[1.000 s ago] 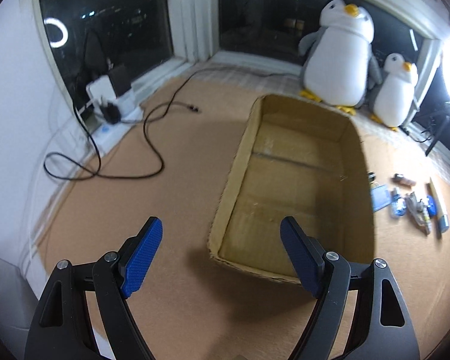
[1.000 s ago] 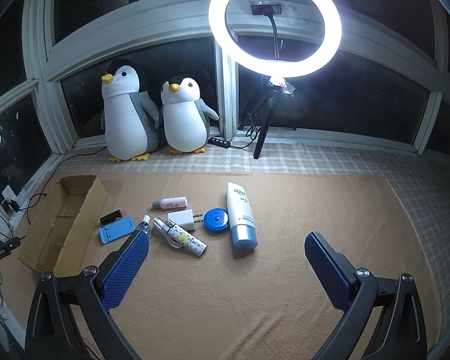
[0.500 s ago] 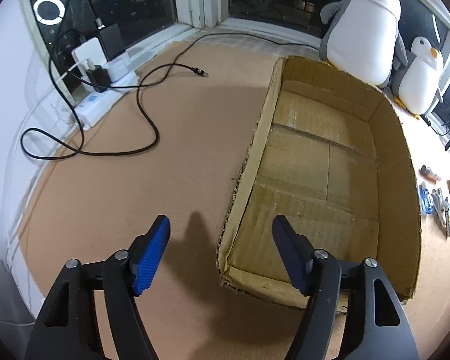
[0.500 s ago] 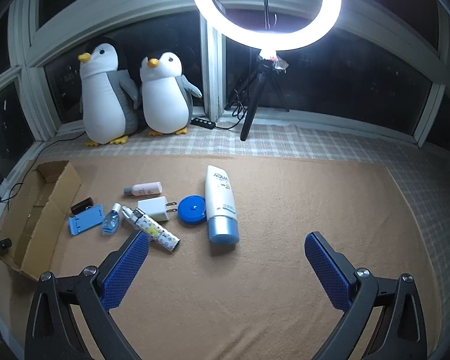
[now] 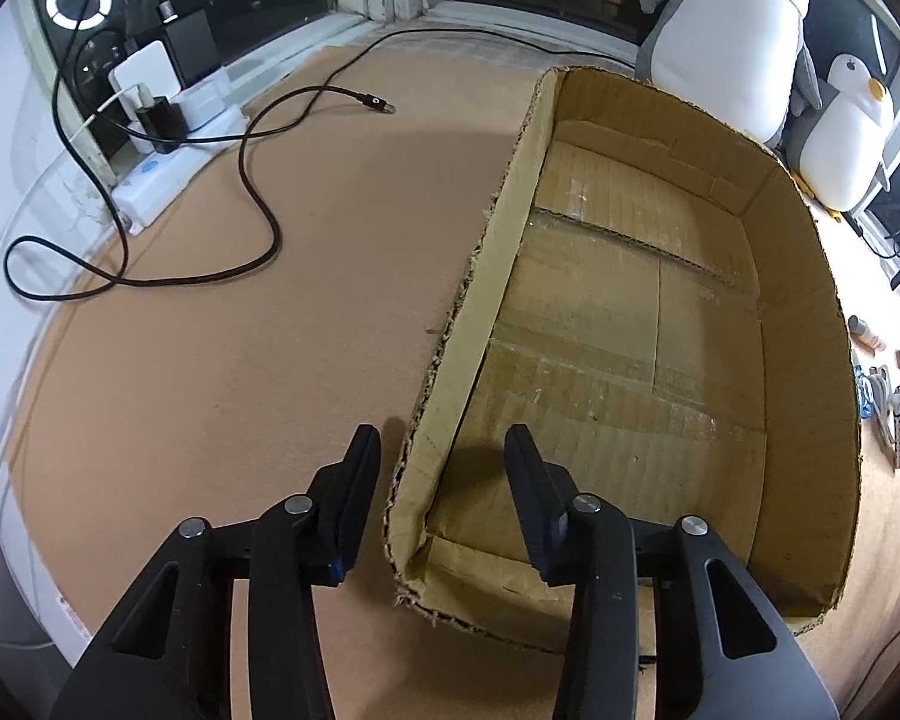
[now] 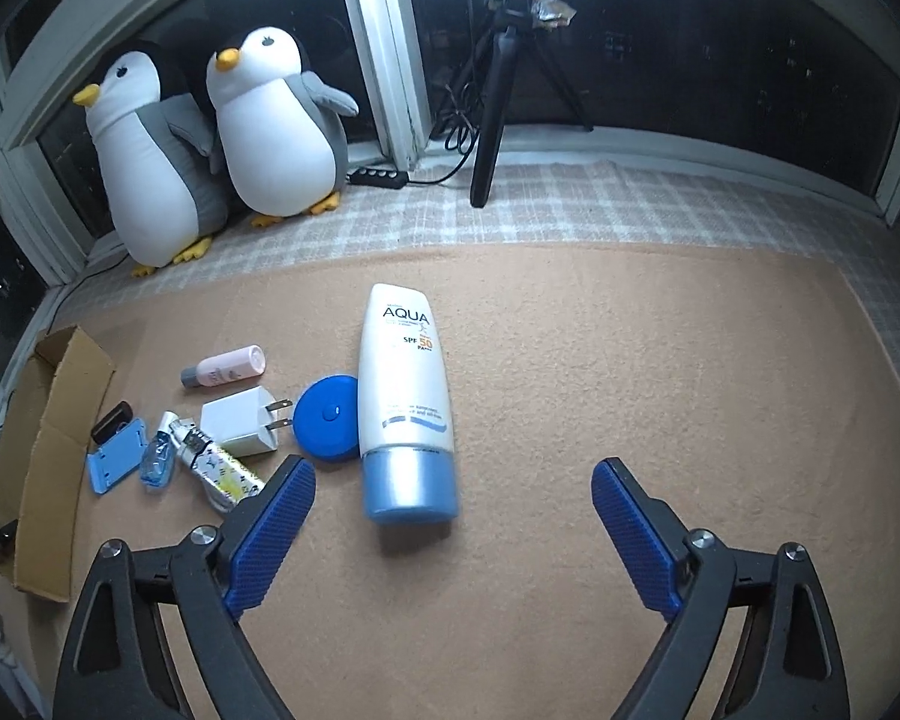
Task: Organize rigid objects
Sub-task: 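Move the left tool over the cardboard box while the right tool approaches the sunscreen tube, then close the right gripper around the white AQUA sunscreen tube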
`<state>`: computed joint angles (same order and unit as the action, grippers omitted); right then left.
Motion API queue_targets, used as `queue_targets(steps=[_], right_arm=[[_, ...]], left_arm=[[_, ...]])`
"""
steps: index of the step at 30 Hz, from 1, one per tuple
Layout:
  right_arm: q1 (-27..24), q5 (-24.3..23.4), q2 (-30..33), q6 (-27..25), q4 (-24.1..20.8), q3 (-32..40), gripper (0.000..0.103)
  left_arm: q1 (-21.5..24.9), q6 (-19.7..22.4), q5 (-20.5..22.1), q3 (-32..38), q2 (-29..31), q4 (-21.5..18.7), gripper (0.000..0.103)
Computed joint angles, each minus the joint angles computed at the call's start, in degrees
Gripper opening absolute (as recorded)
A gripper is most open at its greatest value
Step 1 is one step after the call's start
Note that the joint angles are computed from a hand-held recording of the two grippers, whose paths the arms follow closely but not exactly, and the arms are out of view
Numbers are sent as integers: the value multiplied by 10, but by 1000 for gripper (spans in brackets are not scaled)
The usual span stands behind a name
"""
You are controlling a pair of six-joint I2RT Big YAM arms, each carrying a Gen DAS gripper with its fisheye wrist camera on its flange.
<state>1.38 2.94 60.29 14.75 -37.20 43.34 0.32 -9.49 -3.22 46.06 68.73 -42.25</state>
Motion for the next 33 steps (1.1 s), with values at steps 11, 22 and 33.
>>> queue_targets(steps=[11, 22, 33], right_arm=[[-26, -67, 102, -11, 25, 37, 69], [-33, -72, 144, -31, 28, 57, 52], [-15, -14, 167, -94, 13, 77, 49]], left_arm=[[-3, 7, -8, 4, 6, -3, 38], [-6, 4, -12, 3, 6, -1, 38], [-6, 2, -10, 4, 7, 0, 38]])
